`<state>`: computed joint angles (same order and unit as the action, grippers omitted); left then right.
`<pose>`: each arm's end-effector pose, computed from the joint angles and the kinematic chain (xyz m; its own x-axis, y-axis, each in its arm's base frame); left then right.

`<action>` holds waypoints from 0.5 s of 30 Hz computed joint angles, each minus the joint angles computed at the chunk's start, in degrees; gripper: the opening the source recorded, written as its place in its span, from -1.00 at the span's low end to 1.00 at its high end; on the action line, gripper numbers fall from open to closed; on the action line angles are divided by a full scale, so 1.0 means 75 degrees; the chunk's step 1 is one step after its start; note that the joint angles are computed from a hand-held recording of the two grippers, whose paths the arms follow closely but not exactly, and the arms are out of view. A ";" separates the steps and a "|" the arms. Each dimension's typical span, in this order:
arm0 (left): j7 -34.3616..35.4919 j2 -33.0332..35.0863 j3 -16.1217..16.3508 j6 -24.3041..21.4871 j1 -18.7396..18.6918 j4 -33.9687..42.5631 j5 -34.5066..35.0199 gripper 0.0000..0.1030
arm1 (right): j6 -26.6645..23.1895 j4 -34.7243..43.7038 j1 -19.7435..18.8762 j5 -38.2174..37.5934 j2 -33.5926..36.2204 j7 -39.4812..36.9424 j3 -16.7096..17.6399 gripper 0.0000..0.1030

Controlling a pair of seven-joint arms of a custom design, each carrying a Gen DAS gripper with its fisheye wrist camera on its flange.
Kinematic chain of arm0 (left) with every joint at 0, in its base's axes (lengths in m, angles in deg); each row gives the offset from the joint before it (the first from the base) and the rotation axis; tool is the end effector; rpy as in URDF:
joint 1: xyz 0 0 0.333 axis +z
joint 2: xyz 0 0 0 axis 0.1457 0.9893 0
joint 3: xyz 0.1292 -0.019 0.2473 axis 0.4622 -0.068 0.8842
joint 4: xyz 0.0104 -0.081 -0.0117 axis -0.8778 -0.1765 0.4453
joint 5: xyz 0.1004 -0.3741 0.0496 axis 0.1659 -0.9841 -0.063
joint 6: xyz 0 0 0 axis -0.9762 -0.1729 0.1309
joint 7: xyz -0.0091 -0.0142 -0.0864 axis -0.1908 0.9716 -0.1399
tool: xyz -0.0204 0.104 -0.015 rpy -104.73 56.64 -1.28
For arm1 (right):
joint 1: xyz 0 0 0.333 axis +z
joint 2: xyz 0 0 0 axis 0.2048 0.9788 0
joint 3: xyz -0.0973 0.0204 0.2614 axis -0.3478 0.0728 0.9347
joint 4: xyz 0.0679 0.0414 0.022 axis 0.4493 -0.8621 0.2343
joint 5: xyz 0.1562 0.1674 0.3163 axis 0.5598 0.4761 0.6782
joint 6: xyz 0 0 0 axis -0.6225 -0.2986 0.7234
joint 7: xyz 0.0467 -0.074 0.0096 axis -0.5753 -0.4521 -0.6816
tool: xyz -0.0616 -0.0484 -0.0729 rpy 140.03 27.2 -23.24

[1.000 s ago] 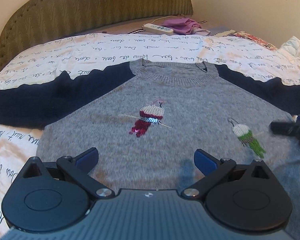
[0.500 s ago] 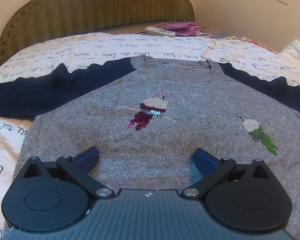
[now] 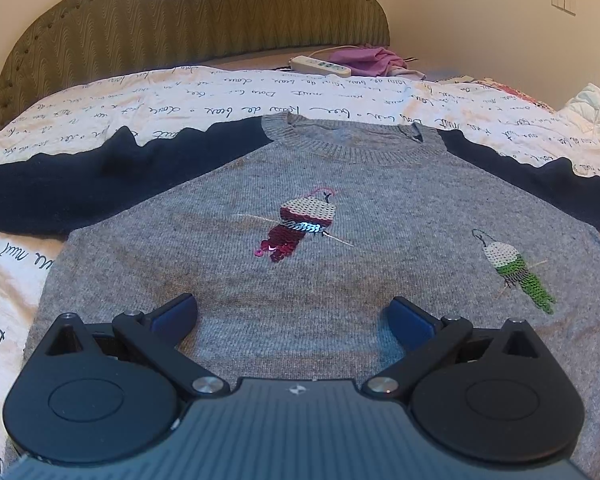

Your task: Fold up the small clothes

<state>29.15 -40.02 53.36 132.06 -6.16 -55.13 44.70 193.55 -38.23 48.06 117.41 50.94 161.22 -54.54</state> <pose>0.4010 -0.2732 0.3659 0.3080 -0.9514 0.0033 -0.6365 -0.2087 -0.7425 0.6415 0.2306 0.3773 -0.1904 -0.7336 -0.6523 -0.4784 0.6496 -0.5909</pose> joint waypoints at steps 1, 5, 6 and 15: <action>-0.0039 -0.0012 0.0005 0.0034 0.0005 -0.0012 0.0023 1.00 | 0.0011 -0.0004 0.0530 -0.0021 -0.0024 -0.0125 -0.0470 -0.85; -0.0744 -0.0306 0.0059 0.0588 0.0163 -0.0330 0.0453 1.00 | 0.0283 0.0147 0.0579 -0.0676 -0.0309 -0.0948 0.0300 -0.85; -0.1059 -0.0412 0.0067 0.0801 0.0243 -0.0443 0.0650 1.00 | 0.0344 0.0238 0.0284 -0.0983 -0.0336 -0.1157 0.0902 -0.85; -0.3494 -0.0875 0.0021 0.1838 0.0756 -0.0901 0.2407 1.00 | -0.1567 0.3426 0.0270 -0.2728 0.1942 -0.1830 0.3135 -0.84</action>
<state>2.95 -46.58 53.53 145.85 -0.49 -61.89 62.75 181.80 -12.54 50.08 96.95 65.51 147.49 -31.02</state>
